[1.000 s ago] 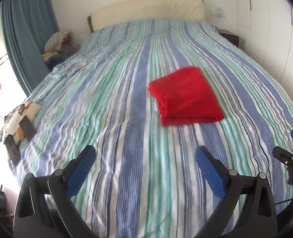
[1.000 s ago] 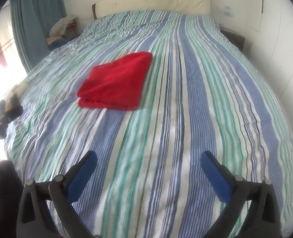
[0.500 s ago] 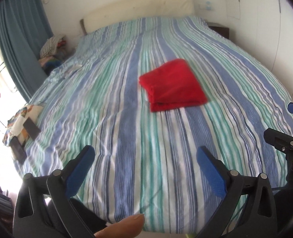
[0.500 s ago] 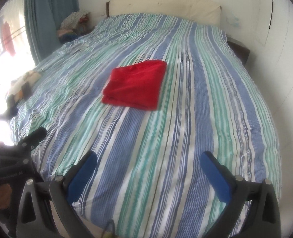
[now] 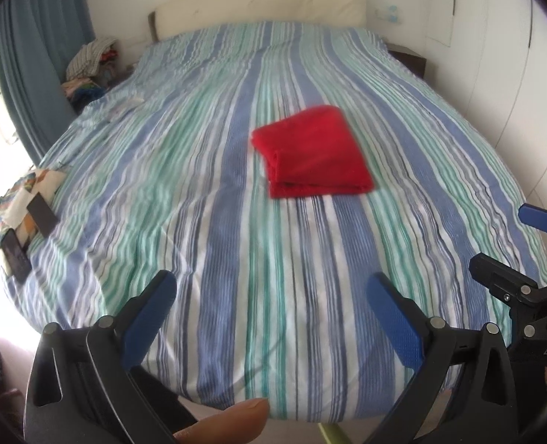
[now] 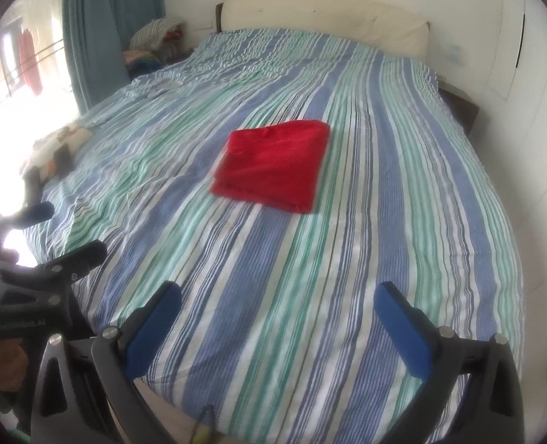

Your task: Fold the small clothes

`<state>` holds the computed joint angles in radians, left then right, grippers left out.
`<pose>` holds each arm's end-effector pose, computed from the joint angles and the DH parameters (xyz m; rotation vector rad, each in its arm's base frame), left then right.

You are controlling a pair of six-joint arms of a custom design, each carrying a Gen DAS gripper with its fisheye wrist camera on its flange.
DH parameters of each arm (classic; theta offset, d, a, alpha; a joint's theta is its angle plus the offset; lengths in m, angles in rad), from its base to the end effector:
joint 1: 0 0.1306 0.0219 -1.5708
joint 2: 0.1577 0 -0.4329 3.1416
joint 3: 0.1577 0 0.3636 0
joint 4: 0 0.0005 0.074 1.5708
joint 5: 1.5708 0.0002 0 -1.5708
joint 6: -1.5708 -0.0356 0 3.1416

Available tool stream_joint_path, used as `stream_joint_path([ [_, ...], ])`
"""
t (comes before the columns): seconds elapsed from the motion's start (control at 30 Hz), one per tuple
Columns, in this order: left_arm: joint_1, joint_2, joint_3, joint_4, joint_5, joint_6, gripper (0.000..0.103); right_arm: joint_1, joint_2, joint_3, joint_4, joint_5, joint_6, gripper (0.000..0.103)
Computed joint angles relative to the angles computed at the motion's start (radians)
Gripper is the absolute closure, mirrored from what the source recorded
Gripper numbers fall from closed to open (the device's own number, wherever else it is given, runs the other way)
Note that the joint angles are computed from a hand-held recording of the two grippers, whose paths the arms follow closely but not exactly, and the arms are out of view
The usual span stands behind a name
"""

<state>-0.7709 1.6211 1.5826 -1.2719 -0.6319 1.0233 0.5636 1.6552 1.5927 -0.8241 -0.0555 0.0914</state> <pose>0.3736 -0.3343 0.4409 -0.4174 2.4467 0.2520 0.4706 0.2992 0.4431 -0.8194 2.3358 0.2730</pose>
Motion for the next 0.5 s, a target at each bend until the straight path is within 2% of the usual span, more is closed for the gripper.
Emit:
stream_joint_path([
  [0.13, 0.005, -0.010, -0.001, 0.003, 0.016, 0.013, 0.000, 0.015, -0.002, 0.000, 0.004, 0.031, 0.010, 0.001],
  [0.3, 0.006, -0.026, -0.007, 0.007, -0.011, 0.008, 0.000, 0.021, 0.000, 0.018, -0.016, 0.044, 0.000, 0.001],
  [0.43, 0.007, -0.008, 0.025, -0.056, -0.039, 0.012, 0.000, 0.031, 0.011, 0.059, -0.059, 0.085, -0.004, 0.001],
  [0.5, 0.005, -0.004, 0.029, -0.061, -0.046, 0.004, 0.000, 0.038, 0.015, 0.078, -0.074, 0.110, -0.011, 0.001],
])
